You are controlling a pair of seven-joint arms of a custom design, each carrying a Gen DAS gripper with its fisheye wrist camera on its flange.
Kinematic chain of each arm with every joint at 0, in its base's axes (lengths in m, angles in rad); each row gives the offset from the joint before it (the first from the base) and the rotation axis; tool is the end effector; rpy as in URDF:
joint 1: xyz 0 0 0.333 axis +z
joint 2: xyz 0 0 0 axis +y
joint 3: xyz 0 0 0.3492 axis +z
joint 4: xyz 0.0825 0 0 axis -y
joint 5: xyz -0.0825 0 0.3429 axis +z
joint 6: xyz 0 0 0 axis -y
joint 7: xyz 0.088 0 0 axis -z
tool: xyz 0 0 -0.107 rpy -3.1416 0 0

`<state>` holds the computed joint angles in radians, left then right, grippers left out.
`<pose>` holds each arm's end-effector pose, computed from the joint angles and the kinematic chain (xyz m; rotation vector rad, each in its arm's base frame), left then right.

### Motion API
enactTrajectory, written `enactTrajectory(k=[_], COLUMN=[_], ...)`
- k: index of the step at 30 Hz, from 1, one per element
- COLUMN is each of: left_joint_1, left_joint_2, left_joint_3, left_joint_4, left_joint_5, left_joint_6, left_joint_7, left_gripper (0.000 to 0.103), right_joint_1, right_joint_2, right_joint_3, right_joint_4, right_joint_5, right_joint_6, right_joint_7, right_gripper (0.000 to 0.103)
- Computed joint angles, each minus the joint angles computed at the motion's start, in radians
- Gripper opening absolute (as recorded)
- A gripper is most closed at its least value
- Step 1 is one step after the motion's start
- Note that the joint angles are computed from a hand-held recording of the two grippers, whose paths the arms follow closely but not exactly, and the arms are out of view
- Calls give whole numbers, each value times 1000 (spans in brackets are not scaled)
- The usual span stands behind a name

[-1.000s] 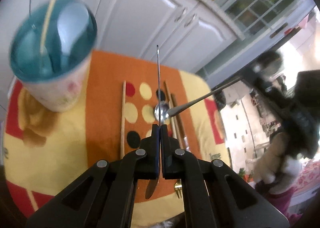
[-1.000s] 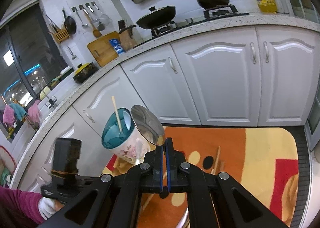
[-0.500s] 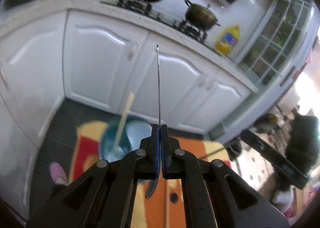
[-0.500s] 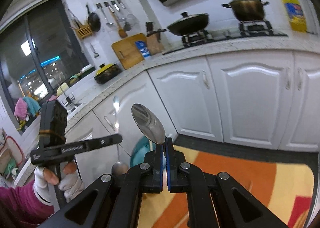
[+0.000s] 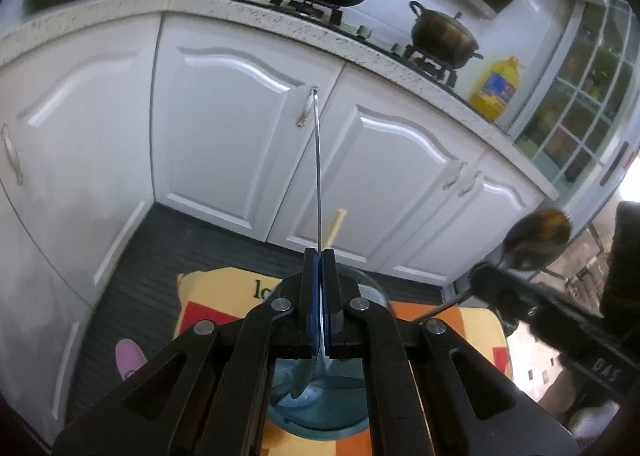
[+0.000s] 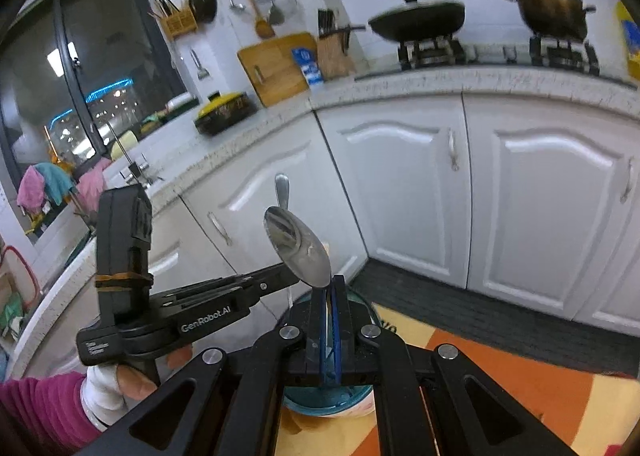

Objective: Organize utensils
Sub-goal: 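Carry the knife into the flowered cup with left tool while right tool lowers its spoon in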

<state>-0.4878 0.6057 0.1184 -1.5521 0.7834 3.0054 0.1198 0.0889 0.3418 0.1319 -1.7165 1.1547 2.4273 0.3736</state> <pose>0.6478 -0.3290 0.4281 -2.0432 1.5135 -1.1256 0.6434 0.1360 0.4823 -1.9214 0.9968 -0.0298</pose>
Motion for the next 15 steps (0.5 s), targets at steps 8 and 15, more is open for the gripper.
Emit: enactTrajectory(k=[8, 15], left_joint_1=[-5, -31], left_joint_2=[11, -5], left_joint_3=[13, 48], left_joint_4=[-34, -62], left_joint_5=[4, 43], left_joint_6=[8, 31], left_joint_7=[-47, -115], left_gripper=[0, 2], right_joint_1=[10, 6], right_joint_2=[86, 92], right_joint_3=[5, 18], right_joint_4=[53, 41], right_joint_5=[-108, -138], right_joint_6=[-24, 7], right_joint_7=[91, 98], right_gripper=[2, 19])
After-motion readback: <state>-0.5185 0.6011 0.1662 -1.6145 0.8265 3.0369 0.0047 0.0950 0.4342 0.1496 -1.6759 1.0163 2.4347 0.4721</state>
